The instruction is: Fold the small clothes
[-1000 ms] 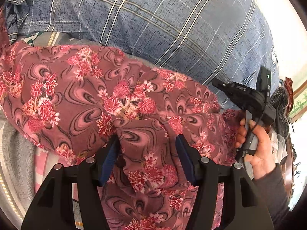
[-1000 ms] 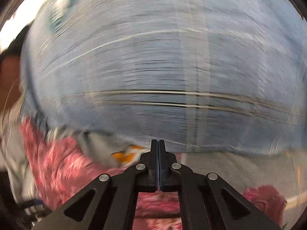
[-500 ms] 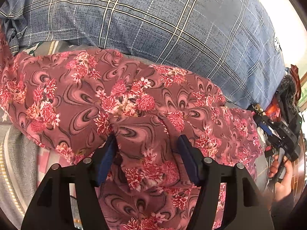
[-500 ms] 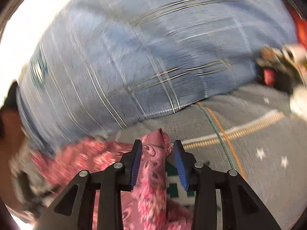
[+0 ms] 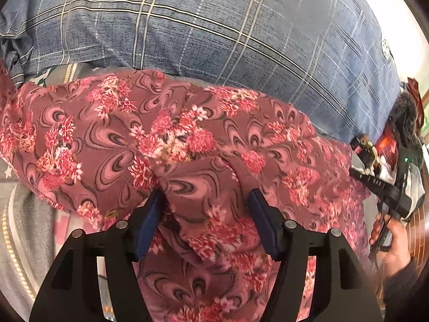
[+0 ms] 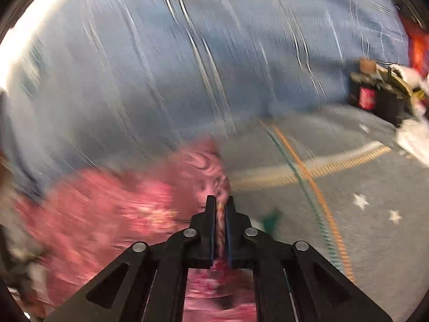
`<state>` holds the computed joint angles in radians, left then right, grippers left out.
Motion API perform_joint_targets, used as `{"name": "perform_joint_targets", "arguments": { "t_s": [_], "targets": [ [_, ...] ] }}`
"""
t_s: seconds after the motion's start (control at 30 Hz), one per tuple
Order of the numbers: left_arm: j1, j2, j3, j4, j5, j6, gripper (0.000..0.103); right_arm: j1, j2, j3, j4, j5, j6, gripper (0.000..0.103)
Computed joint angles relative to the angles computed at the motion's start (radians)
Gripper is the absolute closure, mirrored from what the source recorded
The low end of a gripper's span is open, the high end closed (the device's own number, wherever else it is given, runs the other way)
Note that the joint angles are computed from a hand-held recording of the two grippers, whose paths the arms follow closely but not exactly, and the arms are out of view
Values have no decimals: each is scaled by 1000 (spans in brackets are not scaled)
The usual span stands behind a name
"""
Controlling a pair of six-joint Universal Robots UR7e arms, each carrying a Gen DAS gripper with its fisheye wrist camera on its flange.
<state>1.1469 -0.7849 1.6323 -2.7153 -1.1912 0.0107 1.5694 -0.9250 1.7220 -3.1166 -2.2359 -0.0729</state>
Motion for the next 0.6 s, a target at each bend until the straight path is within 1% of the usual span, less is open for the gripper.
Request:
{"name": "perform_joint_targets", "arguments": {
  "t_s": [0.03, 0.07, 0.1, 0.13, 0.17, 0.2, 0.23, 0.27, 0.3, 0.33, 0.37, 0.4, 0.43, 0.47, 0.5, 0.53, 0.6],
  "targets": [
    [7, -14, 1, 13, -45, -9, 39, 7, -9, 24, -69, 22, -1, 91],
    [16, -26, 4, 7, -90, -17, 39, 12, -17, 59, -173, 58, -9, 90],
    [27, -40, 10, -15, -148, -34, 39, 13, -30, 100, -267, 125, -14, 88],
    [32, -45, 12, -25, -172, -42, 39, 16, -33, 123, -319, 178, -22, 84],
    [37, -46, 11, -33, -188, -50, 37, 21, -34, 140, -343, 201, -32, 83],
    [38, -45, 9, -30, -184, -54, 35, 25, -35, 153, -347, 221, -42, 79],
    [34, -37, 4, -17, -152, -60, 35, 21, -39, 167, -326, 253, -50, 75],
    [30, -27, -3, 2, -119, -60, 35, 18, -51, 178, -279, 254, -42, 73],
    [22, -7, -16, 34, -62, -56, 36, 10, -36, 160, -211, 214, -33, 71],
    [16, 5, -19, 37, -32, -43, 36, 7, -1, 146, -185, 152, -28, 71],
    [8, 4, -4, 9, -15, -27, 35, 13, 12, 147, -200, 130, -50, 71],
    [-5, 3, 5, 1, 11, -15, 35, 28, 25, 150, -251, 105, -75, 71],
    [-7, -1, 8, 1, 3, -11, 35, 43, 42, 142, -260, 79, -70, 68],
    [-5, -3, 11, -3, -10, -10, 35, 53, 36, 138, -227, 96, -37, 68],
    [-2, -8, 11, -7, -24, -19, 35, 58, 34, 139, -231, 131, -24, 68],
    [0, -13, 7, -6, -26, -28, 35, 69, 46, 136, -252, 161, -21, 68],
    [9, -31, 8, -25, -30, -54, 35, 94, 76, 113, -239, 211, -21, 68]
  ]
}}
